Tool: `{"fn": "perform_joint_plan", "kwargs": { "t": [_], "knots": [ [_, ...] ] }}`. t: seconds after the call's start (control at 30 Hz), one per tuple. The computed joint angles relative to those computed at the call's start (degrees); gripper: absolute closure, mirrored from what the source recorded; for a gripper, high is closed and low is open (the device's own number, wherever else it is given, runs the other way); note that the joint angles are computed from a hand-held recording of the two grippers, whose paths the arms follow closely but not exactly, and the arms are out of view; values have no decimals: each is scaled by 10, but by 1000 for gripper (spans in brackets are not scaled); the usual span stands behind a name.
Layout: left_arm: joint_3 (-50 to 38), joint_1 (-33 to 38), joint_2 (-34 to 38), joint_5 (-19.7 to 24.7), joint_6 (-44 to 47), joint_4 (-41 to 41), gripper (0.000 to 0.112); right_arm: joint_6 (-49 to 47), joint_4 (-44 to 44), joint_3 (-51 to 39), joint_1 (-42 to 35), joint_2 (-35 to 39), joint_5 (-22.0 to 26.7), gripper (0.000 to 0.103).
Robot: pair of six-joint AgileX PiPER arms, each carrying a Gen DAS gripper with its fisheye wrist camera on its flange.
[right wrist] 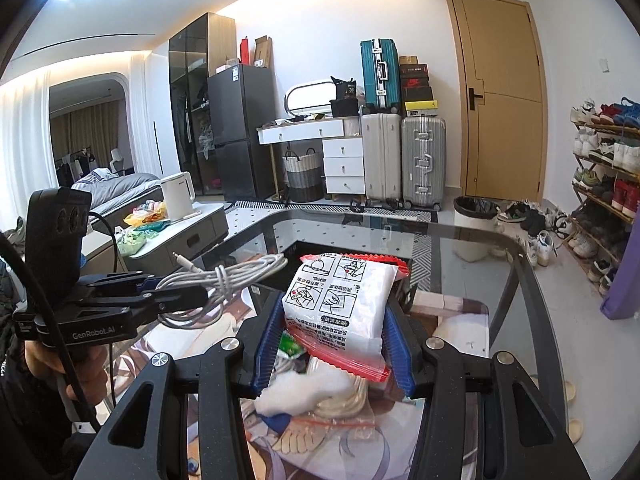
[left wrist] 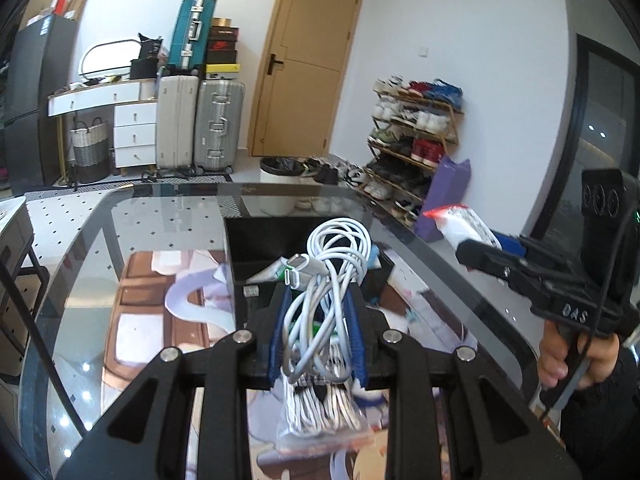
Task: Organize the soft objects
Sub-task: 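Carry the cable with the left gripper while the right gripper carries the bag over the black box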
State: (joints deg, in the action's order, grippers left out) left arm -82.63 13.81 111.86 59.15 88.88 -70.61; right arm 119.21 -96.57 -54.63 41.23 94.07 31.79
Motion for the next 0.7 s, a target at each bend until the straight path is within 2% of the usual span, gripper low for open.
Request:
{"fn": "perform_joint_plan", "kwargs": {
  "t": [0.43, 0.7],
  "knots": [
    [-74, -19, 34, -36, -73, -31, 87, -49, 22, -92, -53, 57, -56, 55],
    [-100, -45, 51, -84, -91, -35, 87, -74, 37, -148, -85, 92, -87, 55]
  ]
}}
